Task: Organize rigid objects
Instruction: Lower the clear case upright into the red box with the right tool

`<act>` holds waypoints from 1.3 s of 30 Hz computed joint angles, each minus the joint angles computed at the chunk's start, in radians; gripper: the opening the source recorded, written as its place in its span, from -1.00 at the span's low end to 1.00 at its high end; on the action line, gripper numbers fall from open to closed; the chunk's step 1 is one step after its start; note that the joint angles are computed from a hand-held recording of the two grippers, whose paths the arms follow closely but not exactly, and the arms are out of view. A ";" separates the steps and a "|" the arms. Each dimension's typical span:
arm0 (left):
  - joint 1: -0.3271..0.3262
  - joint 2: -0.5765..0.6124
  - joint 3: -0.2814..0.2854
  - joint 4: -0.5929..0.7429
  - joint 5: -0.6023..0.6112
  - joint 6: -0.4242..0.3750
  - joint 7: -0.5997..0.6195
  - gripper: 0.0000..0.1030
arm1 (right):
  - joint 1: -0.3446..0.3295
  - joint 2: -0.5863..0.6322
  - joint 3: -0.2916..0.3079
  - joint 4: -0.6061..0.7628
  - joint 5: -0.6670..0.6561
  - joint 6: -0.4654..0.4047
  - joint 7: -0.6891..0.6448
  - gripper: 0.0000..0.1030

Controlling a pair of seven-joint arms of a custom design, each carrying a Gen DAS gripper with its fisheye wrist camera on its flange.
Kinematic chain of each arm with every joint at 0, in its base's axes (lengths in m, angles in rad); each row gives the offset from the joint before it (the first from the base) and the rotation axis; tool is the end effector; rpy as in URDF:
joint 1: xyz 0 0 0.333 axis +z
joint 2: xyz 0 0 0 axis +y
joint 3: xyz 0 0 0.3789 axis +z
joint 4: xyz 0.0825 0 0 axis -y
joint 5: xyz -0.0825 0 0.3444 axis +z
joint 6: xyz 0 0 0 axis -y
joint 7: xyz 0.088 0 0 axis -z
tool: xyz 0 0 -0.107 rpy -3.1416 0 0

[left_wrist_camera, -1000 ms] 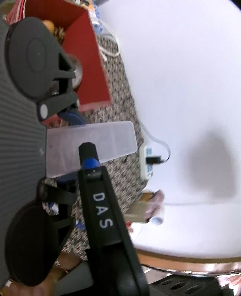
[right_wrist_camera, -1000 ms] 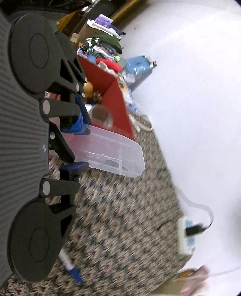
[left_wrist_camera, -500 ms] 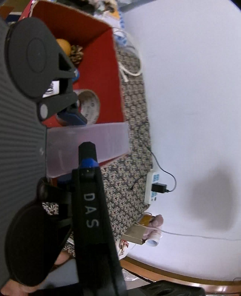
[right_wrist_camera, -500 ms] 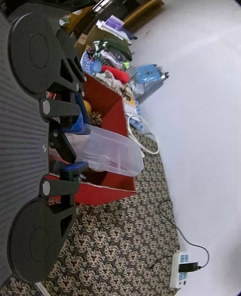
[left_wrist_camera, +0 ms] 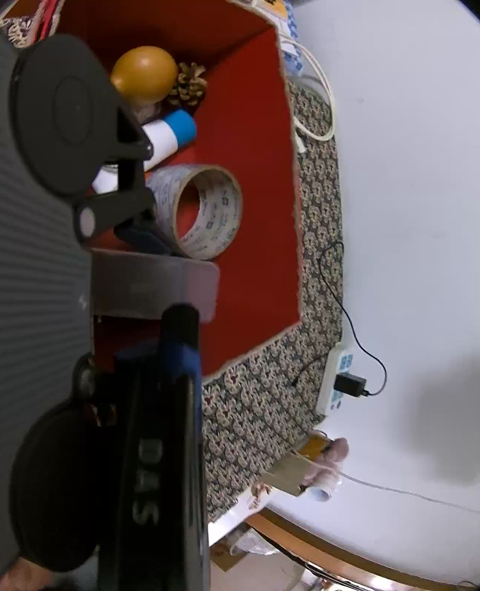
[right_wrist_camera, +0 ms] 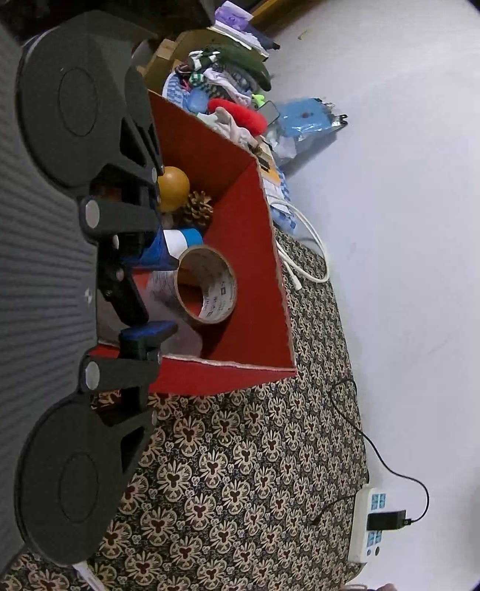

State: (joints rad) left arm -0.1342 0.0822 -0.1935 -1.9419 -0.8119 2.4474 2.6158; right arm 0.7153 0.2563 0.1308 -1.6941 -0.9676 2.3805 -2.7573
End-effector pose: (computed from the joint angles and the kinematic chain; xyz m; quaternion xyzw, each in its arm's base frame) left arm 0.5531 -0.1844 0.5669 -0.3326 0.8669 -0.3689 0.0430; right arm 0.4464 0.4755 0.5721 -0.4478 0.7899 -0.1919 0.3723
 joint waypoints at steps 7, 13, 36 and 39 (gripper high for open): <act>-0.011 0.015 0.002 0.013 0.091 0.008 -0.065 -0.07 | -0.006 -0.032 -0.002 -0.050 -0.038 0.042 0.117 -0.80; -0.016 0.008 0.003 0.006 0.160 0.034 -0.106 0.04 | -0.002 -0.023 0.007 -0.033 -0.045 0.010 0.113 -0.80; -0.028 0.003 0.004 -0.013 0.271 0.093 -0.201 0.30 | 0.002 -0.021 0.007 -0.035 -0.070 -0.003 0.110 -0.81; -0.028 0.006 0.005 -0.010 0.284 0.092 -0.214 0.32 | 0.000 -0.025 0.006 -0.042 -0.075 0.006 0.121 -0.81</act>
State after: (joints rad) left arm -0.1621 0.0878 -0.1884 -1.9522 -0.5280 2.5389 2.4018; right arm 0.7150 0.2311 0.1368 -1.7361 -1.0423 2.3861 -2.6361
